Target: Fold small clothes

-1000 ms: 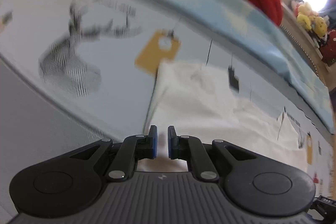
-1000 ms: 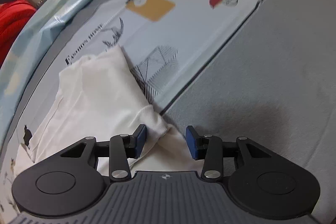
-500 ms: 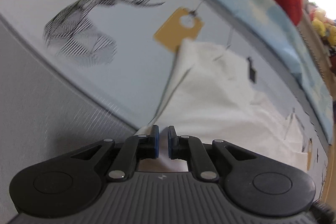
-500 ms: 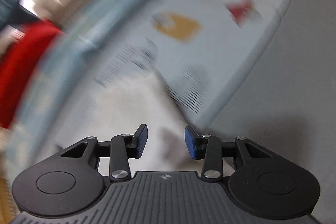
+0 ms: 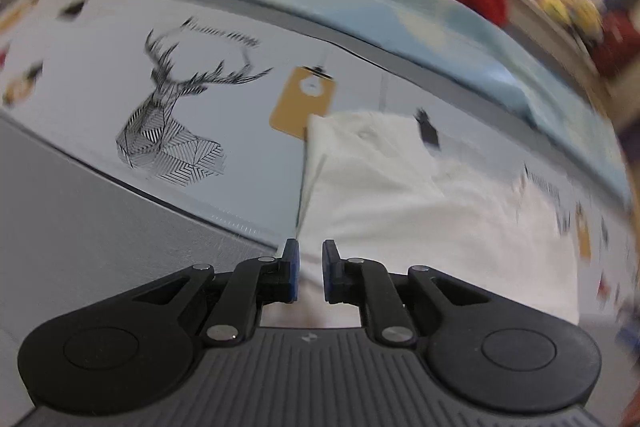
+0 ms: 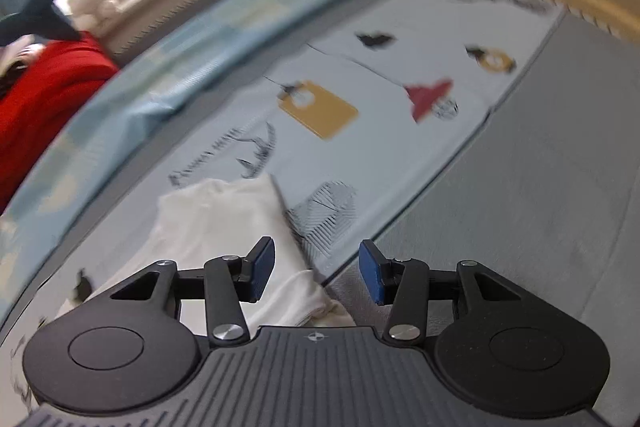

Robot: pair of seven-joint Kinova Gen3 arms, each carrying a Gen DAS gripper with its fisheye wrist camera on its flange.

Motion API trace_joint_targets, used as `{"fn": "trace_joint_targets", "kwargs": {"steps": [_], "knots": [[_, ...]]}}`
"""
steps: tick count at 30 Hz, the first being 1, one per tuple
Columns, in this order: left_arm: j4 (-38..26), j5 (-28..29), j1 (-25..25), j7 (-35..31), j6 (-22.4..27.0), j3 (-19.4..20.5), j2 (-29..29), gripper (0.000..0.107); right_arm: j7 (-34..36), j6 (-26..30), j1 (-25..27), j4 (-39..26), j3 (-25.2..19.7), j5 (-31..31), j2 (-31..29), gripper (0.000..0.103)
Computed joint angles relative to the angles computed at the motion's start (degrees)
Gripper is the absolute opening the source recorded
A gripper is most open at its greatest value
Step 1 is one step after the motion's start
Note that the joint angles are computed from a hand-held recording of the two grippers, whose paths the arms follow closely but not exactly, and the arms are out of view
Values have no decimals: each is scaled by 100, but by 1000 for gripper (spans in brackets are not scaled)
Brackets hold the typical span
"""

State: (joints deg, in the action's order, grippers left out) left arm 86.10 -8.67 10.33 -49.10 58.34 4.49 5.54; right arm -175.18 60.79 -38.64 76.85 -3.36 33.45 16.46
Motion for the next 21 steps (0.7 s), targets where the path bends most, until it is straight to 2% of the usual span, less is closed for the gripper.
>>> {"fn": "trace_joint_targets", "kwargs": {"steps": [2, 3, 5, 8, 10, 13, 16, 17, 19, 21], "knots": [[-12, -116, 94, -303, 238, 100, -206, 12, 451, -176, 64, 120, -121, -117, -305, 49], [29, -148, 127, -432, 285, 139, -369, 12, 684, -212, 197, 163, -305, -141, -470, 49], [219, -96, 157, -674, 267, 208, -799, 13, 1113, -368, 209, 361, -358, -239, -884, 49], [634, 410, 152, -1291, 274, 214, -1482, 14, 1605, -538, 371, 826, -634, -370, -1586, 49], [960, 721, 135, -1559, 374, 219, -1883, 15, 1877, -437, 474, 1158, -817, -572, -2034, 49], [1612, 1035, 86, -1714, 389, 291, -2396, 15, 1906, -257, 641, 1776, -1130, -776, -2608, 49], [2383, 1373, -81, -1423, 266, 336, -2745, 15, 1724, -245, 977, 2497, -1486, -1092, -2997, 49], [2579, 1560, -156, -1313, 315, 311, -2742, 15, 1682, -249, 958, 2729, -1423, -1293, -3083, 49], [2856, 1759, -153, -1241, 256, 219, -2758, 15, 1769, -392, 686, 3150, -988, -1759, -3161, 49], [2910, 1610, -203, -1255, 326, 439, -2673, 15, 1843, -378, 573, 3345, -776, -2005, -3159, 49]]}}
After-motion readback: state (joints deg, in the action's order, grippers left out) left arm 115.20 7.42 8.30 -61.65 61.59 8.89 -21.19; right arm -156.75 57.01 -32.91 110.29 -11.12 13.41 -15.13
